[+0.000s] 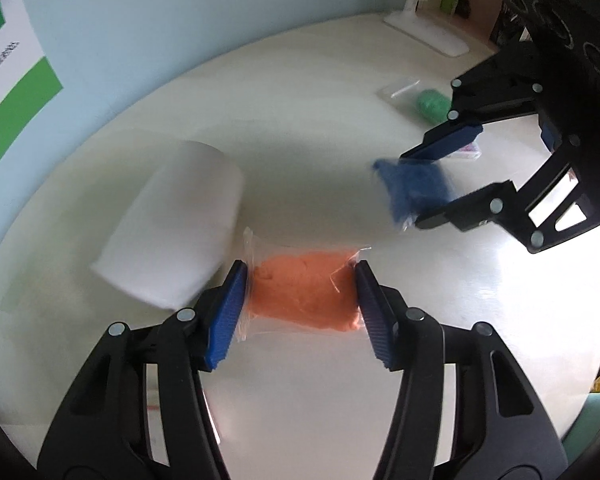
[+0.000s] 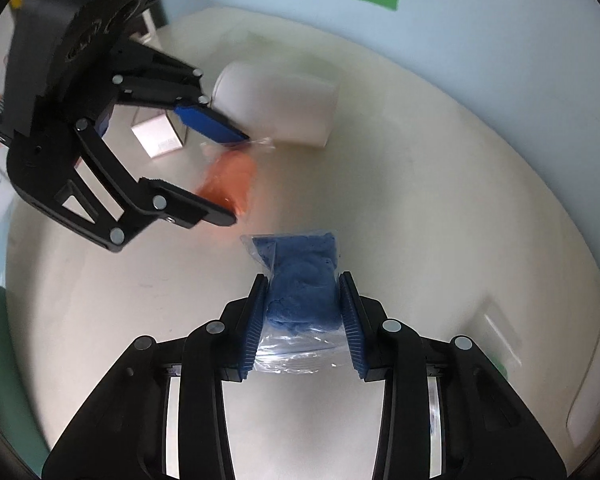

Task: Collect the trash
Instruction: 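Grasp the orange sponge bag with the left tool while the right tool grasps the blue sponge bag, then carry the orange and blue sponge bags over the wastebasket with both tools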

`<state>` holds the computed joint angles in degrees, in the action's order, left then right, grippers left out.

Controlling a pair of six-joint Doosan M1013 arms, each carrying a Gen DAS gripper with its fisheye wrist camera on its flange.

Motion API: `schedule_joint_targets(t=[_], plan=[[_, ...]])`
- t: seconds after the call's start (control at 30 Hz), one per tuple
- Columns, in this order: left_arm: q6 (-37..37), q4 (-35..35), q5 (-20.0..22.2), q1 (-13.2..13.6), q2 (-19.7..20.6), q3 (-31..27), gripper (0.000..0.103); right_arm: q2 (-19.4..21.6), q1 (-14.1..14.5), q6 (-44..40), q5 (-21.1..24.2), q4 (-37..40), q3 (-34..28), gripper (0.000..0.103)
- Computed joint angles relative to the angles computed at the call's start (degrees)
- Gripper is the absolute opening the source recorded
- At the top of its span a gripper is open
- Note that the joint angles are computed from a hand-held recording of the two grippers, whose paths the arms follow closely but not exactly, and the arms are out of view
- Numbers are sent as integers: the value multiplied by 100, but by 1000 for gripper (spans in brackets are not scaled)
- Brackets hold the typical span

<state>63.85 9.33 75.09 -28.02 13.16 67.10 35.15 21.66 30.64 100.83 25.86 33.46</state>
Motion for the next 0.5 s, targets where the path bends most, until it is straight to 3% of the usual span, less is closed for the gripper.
schedule_joint_targets(t=[0.17, 0.5], plan=[[-137, 19, -124, -77, -263, 119, 53, -183, -198, 278, -94, 142, 147, 37], [25, 77, -112, -373, -311, 77, 52, -707, -414, 488, -360, 73, 812, 37]])
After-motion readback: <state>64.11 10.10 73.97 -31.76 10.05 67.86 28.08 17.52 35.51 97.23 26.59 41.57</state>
